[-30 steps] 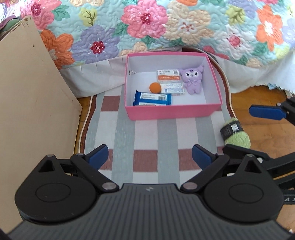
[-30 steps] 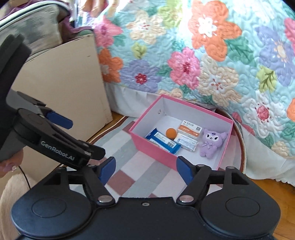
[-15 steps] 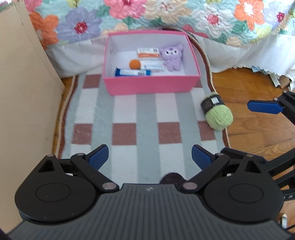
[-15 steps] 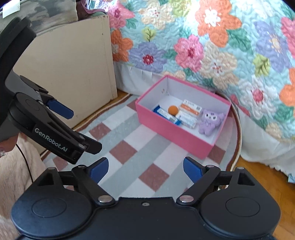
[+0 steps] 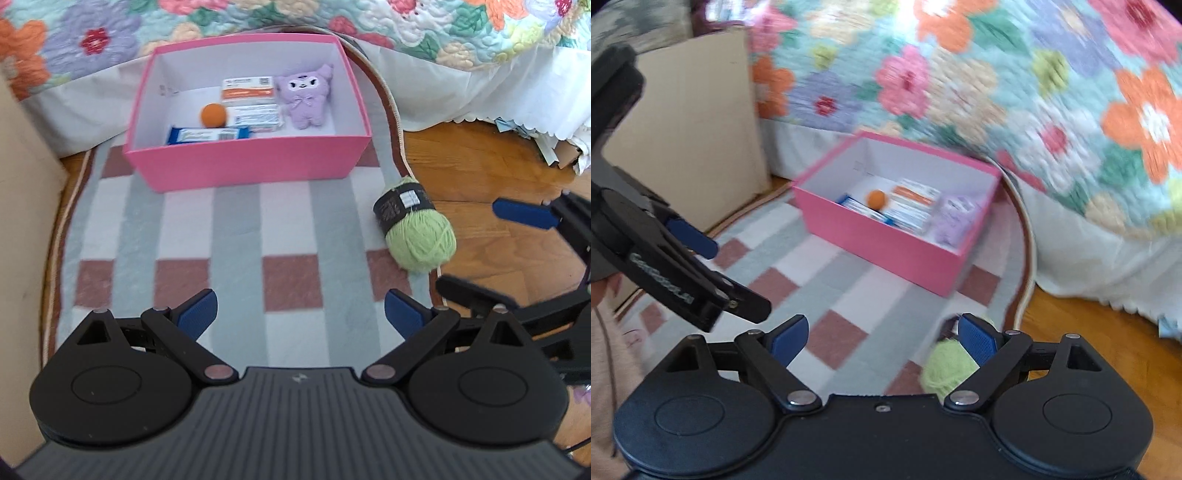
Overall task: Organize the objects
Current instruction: 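Move the right gripper toward the green yarn ball, then close the right gripper on the green yarn ball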
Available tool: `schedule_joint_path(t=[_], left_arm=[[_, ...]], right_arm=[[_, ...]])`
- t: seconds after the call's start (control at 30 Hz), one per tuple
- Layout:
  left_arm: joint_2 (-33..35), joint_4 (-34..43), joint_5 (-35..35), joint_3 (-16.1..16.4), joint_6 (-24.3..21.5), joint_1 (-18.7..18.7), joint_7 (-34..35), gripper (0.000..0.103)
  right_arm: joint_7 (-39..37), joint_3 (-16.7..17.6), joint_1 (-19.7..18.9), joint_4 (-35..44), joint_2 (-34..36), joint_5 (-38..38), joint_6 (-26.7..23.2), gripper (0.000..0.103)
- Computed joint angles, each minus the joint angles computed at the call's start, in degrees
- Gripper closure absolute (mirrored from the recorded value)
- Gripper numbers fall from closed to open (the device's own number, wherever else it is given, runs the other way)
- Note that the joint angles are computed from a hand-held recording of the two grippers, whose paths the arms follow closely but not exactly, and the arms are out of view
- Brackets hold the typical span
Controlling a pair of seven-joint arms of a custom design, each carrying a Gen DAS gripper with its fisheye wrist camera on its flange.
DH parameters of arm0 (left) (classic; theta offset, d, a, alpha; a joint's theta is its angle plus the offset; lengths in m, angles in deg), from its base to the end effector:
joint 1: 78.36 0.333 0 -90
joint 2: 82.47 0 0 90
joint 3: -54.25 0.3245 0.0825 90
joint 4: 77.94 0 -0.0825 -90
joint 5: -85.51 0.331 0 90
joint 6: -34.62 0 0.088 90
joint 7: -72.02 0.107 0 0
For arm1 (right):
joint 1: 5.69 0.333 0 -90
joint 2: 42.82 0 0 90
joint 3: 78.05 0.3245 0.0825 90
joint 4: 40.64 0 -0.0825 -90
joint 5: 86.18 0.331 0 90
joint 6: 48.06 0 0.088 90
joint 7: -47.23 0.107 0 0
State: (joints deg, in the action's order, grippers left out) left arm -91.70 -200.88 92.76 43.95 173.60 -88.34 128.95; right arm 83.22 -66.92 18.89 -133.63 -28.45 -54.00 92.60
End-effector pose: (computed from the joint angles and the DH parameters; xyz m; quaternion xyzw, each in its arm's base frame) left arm 0.4594 -0.1746 0.5485 -0.7360 0.6382 -0.1850 0.1298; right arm 0.5221 0.3567 0.5683 -0.9133 0.1660 -0.0752 0.3643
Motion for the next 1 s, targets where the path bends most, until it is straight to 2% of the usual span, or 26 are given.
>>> schedule_joint_path(t=[0.1, 0.27, 0.4, 0.47, 0.53, 0.57, 0.63, 0.73, 0.8, 0.83, 0.9, 0.97, 1.0], left_arm=[[4.3, 0.6, -0.9, 0.1, 5.4, -0.1, 0.7, 0.005], [11.4, 2.3, -9.2, -0.3, 11.6, 0.1, 6.3, 0.005], [15.2, 3.0, -11.2, -1.2, 16.8, 0.8, 6.5, 0.007], [17.2, 3.2, -20.3, -3.7, 20.5, 2.8, 13.6, 0.007], [19.4, 3.3, -36.1, -8.7, 25.1, 6.4, 24.8, 0.007], [20.4, 3.9, -40.6, -10.0, 25.8, 7.3, 27.3, 0.007], [22.3, 5.3, -43.2, -10.6, 26.2, 7.4, 29.0, 0.007], [24.4, 6.6, -37.7, -8.4, 25.2, 5.2, 24.3, 0.007], [25.6, 7.4, -35.5, -8.1, 24.0, 5.0, 21.7, 0.006], [26.2, 7.3, -36.2, -8.7, 24.5, 5.5, 21.1, 0.005], [27.1, 7.1, -41.9, -12.8, 25.9, 8.9, 24.2, 0.005], [28.0, 7.5, -46.5, -15.4, 25.8, 11.1, 26.8, 0.007], [28.2, 7.6, -49.4, -17.2, 25.6, 12.5, 29.6, 0.013]], right_arm=[[0.2, -0.3, 0.0, 0.5, 3.0, -0.3, 2.6, 0.012], [2.7, -1.2, 0.9, -0.5, 7.1, -3.6, 11.2, 0.012], [2.7, -0.1, -1.0, -0.4, 9.1, -3.8, 11.2, 0.012], [3.3, 0.1, -1.4, 0.0, 10.1, -3.7, 10.9, 0.012], [4.9, 0.1, -1.5, 0.7, 11.2, -3.5, 10.9, 0.012], [6.2, 0.2, -1.5, 1.5, 12.0, -3.3, 10.3, 0.012], [9.6, -0.3, -1.3, 3.0, 13.4, -3.7, 8.8, 0.012], [12.9, -0.4, -1.2, 4.9, 15.1, -4.3, 5.9, 0.013], [15.1, -0.7, -0.9, 5.2, 15.5, -4.8, 5.4, 0.016], [16.4, -0.9, -0.7, 4.9, 15.4, -5.1, 5.4, 0.016], [17.3, -0.5, -1.1, 3.9, 14.9, -4.6, 6.0, 0.016], [16.7, 0.5, -1.9, 2.3, 14.0, -2.8, 7.6, 0.024], [17.1, 0.4, -1.8, 1.9, 13.7, -2.9, 7.9, 0.027]])
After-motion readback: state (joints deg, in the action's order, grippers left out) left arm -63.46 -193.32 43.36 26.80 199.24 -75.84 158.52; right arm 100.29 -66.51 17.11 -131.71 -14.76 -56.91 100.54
